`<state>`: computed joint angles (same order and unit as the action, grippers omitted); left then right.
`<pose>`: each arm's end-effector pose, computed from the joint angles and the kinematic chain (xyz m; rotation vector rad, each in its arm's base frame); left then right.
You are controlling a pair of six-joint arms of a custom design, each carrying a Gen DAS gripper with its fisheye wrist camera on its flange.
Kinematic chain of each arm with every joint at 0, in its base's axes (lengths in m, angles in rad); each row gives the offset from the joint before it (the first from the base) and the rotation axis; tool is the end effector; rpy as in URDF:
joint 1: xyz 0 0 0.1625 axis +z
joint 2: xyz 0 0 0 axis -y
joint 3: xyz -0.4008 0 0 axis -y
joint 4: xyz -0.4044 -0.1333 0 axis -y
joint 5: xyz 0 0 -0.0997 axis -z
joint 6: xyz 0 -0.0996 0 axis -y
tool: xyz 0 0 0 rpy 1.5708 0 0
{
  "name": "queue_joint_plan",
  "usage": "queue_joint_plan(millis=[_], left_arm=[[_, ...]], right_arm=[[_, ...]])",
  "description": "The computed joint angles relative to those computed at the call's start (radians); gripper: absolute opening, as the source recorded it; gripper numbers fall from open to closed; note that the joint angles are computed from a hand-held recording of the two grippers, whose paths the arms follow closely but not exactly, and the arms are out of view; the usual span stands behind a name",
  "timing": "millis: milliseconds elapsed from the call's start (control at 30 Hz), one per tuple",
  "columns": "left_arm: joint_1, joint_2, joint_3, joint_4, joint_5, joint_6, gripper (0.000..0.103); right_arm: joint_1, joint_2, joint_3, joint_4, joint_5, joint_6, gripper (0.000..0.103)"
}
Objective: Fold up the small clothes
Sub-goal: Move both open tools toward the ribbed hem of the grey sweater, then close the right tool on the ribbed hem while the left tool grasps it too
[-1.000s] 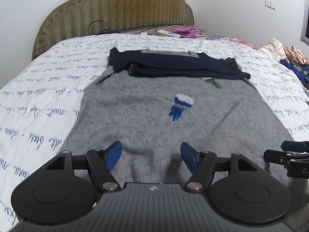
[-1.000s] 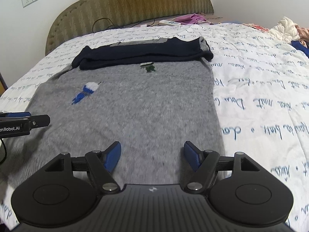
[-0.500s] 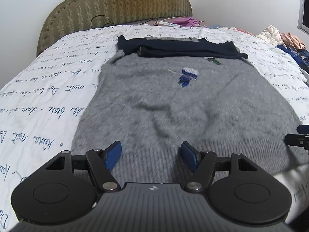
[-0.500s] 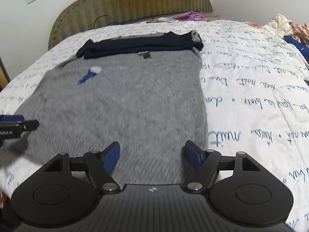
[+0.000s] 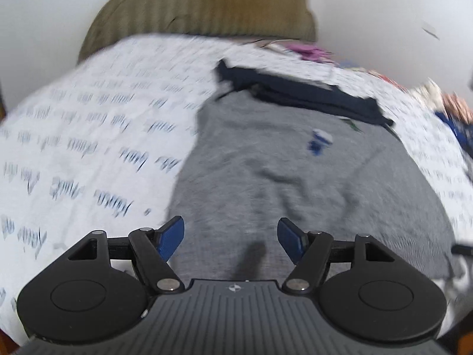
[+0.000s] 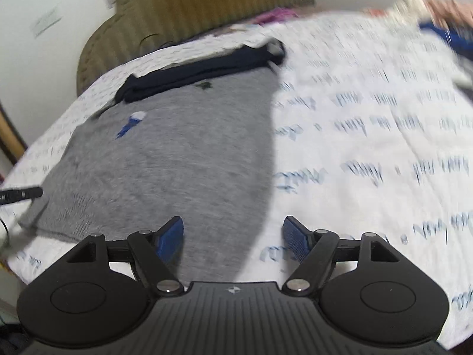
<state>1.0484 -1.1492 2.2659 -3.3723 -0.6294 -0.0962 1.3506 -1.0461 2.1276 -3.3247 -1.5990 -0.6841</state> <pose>-0.0421 -0.5016 0.1824 0.0757 2.2459 -1.0932 0.0114 -0.5465 0.1366 0.6083 -2.6333 0.8329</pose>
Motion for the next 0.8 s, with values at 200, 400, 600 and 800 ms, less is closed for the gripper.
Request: queue_joint_plan(millis=[200,400,600,800], left_arm=[[0.064,-0.043,-0.003,0.046,-0.137,-0.101,0.072],[0.126,-0.109,-0.013,0.122,-0.33,-0.157,0.054],[0.131,-0.137,-0.016,0.177,-0.307,-0.167,0.045],[0.127,-0.164,-0.017,0.214,-0.232,-0.179,0.05]], right_arm=[[-0.092,-0.063,-0.042,0.291,0.241,0.142,0.076],[-0.102,-0.06,-0.084,0.463,0.319,0.181,0.076],[-0.116,-0.066,-0.093,0.484,0.352,0.238,0.073],[-0.122,-0.078,-0.099,0.476,0.313,0.25,0.074]])
